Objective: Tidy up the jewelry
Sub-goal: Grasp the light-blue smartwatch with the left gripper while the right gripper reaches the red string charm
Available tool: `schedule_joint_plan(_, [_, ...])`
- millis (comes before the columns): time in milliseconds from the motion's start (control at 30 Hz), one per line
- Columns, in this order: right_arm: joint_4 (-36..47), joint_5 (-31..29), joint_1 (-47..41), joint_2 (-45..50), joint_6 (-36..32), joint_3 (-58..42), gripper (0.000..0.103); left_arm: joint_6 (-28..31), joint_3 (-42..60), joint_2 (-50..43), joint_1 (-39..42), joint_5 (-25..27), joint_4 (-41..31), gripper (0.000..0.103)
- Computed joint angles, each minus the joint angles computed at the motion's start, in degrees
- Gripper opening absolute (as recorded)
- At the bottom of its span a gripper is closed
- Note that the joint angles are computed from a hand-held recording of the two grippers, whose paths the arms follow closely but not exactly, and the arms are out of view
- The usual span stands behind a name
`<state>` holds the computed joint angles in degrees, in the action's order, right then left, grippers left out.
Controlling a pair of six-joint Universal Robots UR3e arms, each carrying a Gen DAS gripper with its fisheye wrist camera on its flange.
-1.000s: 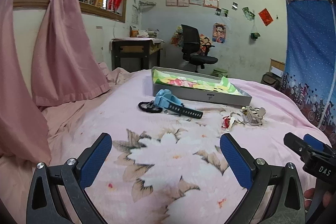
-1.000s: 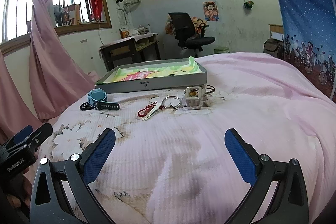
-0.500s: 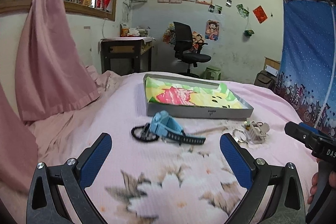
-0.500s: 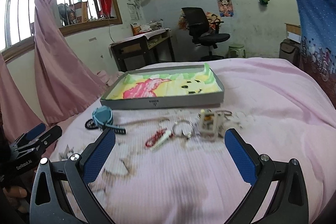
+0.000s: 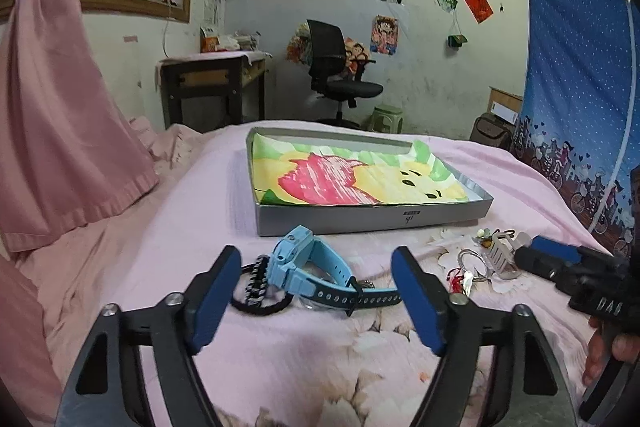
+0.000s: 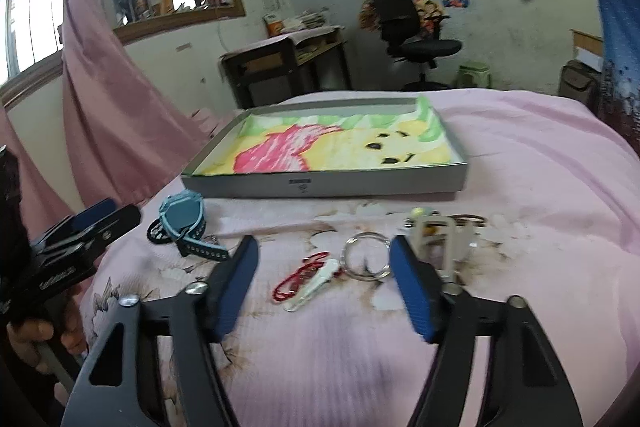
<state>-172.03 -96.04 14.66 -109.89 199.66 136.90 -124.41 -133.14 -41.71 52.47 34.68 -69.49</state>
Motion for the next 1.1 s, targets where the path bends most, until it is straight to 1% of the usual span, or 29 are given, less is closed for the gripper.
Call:
schedule_joint_plan(67, [-1.11,1.08,0.62,3.47,-0.58,-1.21,0.045,-4.49,-0.66,-5.10,-3.93,2.30,9.07,0.065])
schedule_joint_plan(100, [-1.57,1.72,0.83,5.12,-0.76,-1.71,0.040,-5.96,-0.94,-6.56,-5.15,3.02,11.84,0.062])
schedule_joint_plan(133, [-2.11,2.33,1.23,7.36,-0.99,-2.49,0.037,-7.36,-0.73,-8.85,-6.50,3.87,14.39,0.061])
schedule_joint_plan(167, [-2.78,2.37,1.75,8.81,-0.97,-2.82,0.031,-8.28,-0.48,-10.51,-7.38,4.37,15.96,0.058])
schedule_joint_plan(200, [-3.05,2.70,1.65,9.24,-1.21,-2.59,0.029,-8.83,-0.14,-12.05,-7.96,4.63,16.85,0.057])
schedule_joint_plan(300, [-3.45,3.48,2.41,12.39,-2.04,-3.92,0.027,-9.90,1.11,-16.48,-9.43,5.42,18.50,0.054])
schedule_joint_plan(433, [-4.04,3.56,3.64,15.62,-2.39,-5.35,0.027,-10.37,3.02,-21.41,-10.47,6.05,18.36,0.048])
schedule_joint_plan(533, [-3.62,3.98,3.84,16.71,-2.41,-5.81,0.027,-10.09,3.27,-22.38,-10.26,5.50,17.75,0.047])
schedule_joint_plan(600, [-3.27,3.74,4.20,17.36,-2.38,-6.25,0.023,-9.93,3.53,-22.65,-10.12,5.43,16.98,0.043])
schedule_joint_plan(667, [-2.79,3.34,4.59,18.00,-2.15,-6.86,0.023,-10.24,3.66,-23.13,-10.26,5.71,16.88,0.040])
schedule_joint_plan(767, [-1.94,2.73,4.81,18.19,-1.69,-7.16,0.023,-11.89,4.38,-24.94,-11.54,7.33,18.37,0.037])
schedule_joint_plan(867, [-1.66,2.22,4.84,18.10,-1.06,-7.11,0.023,-13.34,6.22,-28.47,-13.51,9.46,19.45,0.037])
schedule_joint_plan(933, [-1.94,2.41,4.61,18.33,-0.89,-6.94,0.023,-13.79,7.11,-30.00,-14.56,10.37,19.49,0.032])
schedule_joint_plan(1100, [-1.93,2.91,4.11,19.06,-1.05,-7.30,0.023,-12.44,5.45,-27.91,-13.99,10.02,19.97,0.025])
